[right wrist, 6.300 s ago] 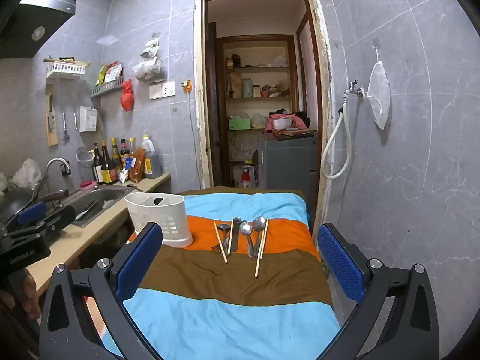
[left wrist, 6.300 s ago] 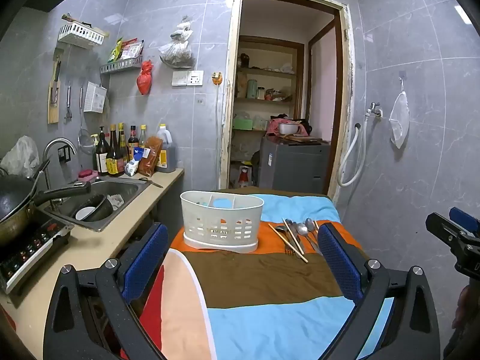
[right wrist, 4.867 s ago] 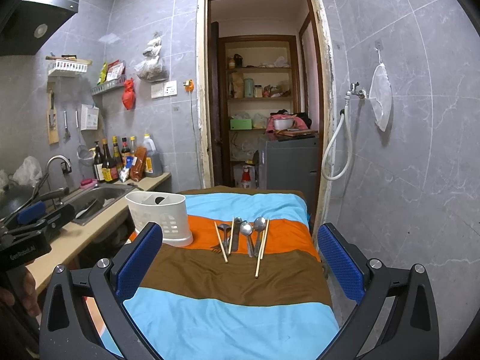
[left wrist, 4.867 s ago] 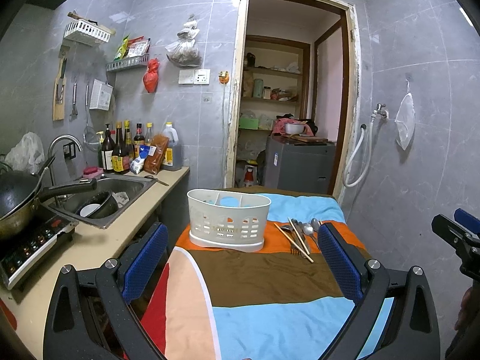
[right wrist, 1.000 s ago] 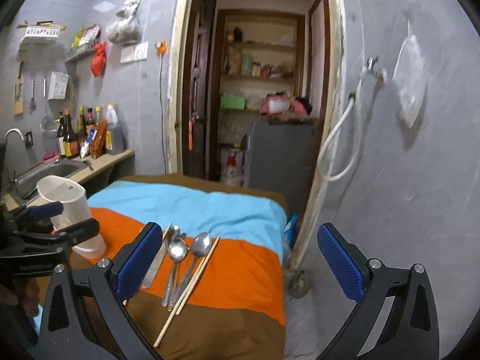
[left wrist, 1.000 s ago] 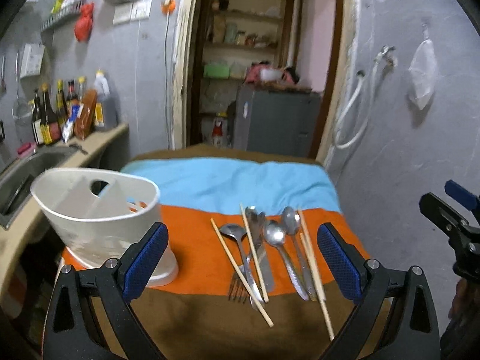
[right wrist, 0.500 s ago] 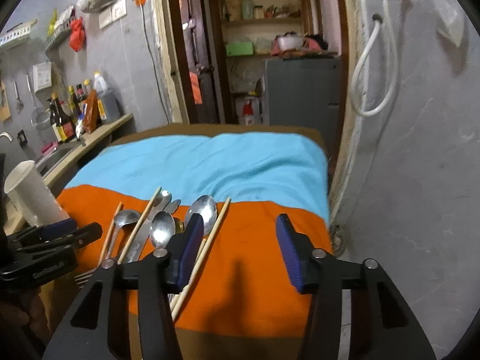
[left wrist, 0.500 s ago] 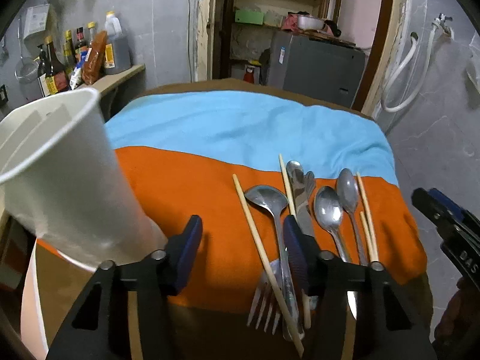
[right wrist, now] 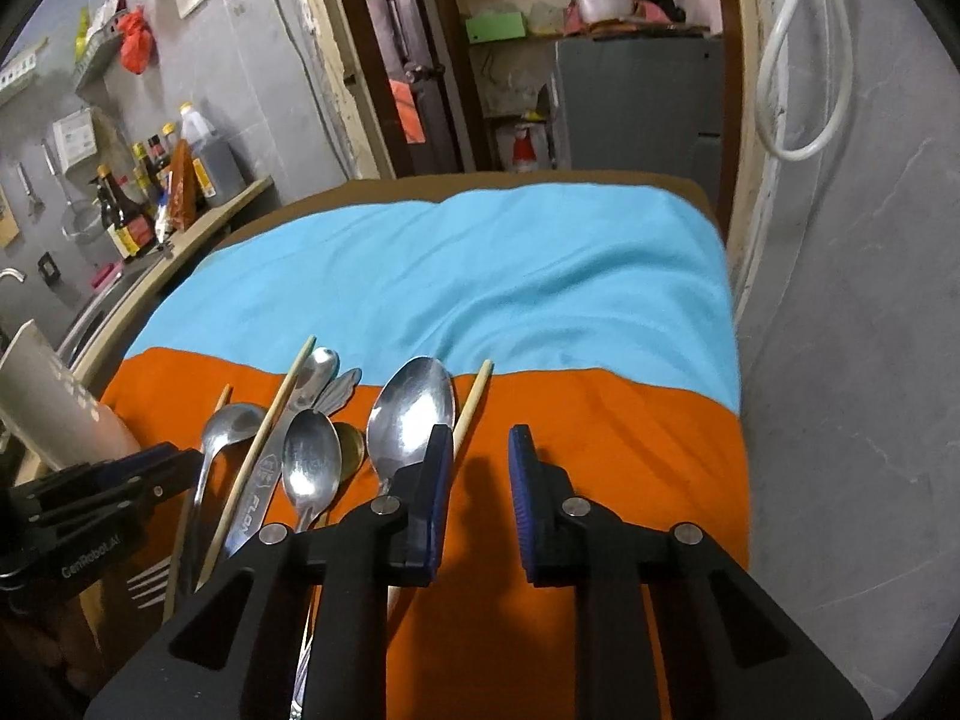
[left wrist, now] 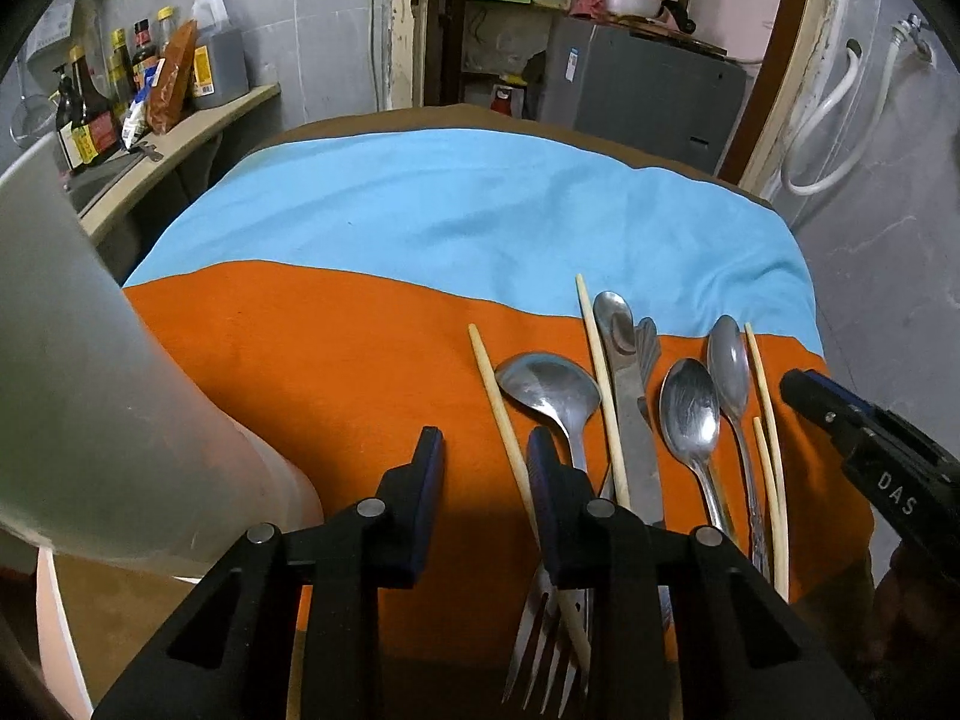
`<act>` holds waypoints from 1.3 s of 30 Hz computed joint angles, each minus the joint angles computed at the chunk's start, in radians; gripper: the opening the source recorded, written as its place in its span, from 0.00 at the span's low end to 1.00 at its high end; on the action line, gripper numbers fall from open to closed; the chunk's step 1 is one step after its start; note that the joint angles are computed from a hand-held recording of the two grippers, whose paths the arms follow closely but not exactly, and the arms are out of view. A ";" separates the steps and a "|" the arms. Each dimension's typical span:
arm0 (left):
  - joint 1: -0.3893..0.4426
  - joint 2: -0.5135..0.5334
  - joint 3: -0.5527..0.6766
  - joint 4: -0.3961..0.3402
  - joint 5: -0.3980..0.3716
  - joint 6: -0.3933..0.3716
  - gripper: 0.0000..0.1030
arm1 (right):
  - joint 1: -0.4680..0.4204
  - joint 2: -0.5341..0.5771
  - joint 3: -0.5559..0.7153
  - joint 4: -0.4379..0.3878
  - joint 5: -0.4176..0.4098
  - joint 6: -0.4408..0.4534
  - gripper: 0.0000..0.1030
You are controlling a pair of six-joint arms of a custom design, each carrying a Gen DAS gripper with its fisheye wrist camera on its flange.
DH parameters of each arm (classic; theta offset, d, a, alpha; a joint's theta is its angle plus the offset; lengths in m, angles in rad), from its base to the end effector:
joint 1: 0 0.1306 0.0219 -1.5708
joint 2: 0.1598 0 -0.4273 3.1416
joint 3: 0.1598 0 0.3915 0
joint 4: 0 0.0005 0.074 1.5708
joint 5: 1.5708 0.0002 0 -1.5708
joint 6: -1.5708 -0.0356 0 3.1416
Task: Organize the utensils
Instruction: 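Lower the right gripper onto a wooden chopstick and close on it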
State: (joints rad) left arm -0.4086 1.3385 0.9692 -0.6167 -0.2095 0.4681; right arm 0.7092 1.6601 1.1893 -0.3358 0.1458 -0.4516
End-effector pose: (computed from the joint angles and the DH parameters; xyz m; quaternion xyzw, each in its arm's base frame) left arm 0.3845 -0.1589 0.3246 -0.0584 0.9510 -0.0310 0.3021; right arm 0.4223 0.3549 0.2881 -0.0919 0.9212 0.1474 0.3480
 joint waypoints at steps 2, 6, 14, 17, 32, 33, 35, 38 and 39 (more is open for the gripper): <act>0.000 -0.001 0.000 -0.003 0.004 0.004 0.24 | -0.004 0.009 0.012 -0.013 -0.020 0.004 0.15; 0.002 -0.001 0.010 -0.020 0.022 0.014 0.19 | -0.005 0.025 0.035 -0.043 -0.048 0.016 0.13; 0.007 0.013 0.034 -0.051 0.046 0.036 0.19 | -0.006 0.049 0.066 -0.099 -0.064 -0.001 0.12; 0.001 0.013 0.037 -0.053 0.052 0.042 0.19 | -0.004 0.049 0.070 -0.115 -0.055 -0.019 0.12; 0.030 0.017 0.036 -0.055 0.173 0.064 0.06 | 0.001 0.069 0.107 -0.168 -0.042 -0.054 0.08; 0.030 0.021 0.042 -0.061 0.174 0.060 0.06 | 0.004 0.073 0.113 -0.174 -0.034 -0.048 0.08; 0.026 0.024 0.044 -0.067 0.164 0.057 0.06 | 0.007 0.078 0.121 -0.184 -0.021 -0.040 0.08; 0.009 0.041 0.064 -0.093 0.127 0.045 0.06 | 0.019 0.084 0.132 -0.201 0.014 -0.026 0.08; 0.003 0.044 0.070 -0.103 0.114 0.039 0.05 | 0.021 0.083 0.130 -0.197 0.014 -0.029 0.08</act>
State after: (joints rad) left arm -0.4061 1.3828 1.0397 -0.7198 -0.0954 0.5072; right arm 0.7301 1.7436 1.3190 -0.5329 0.1601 -0.4803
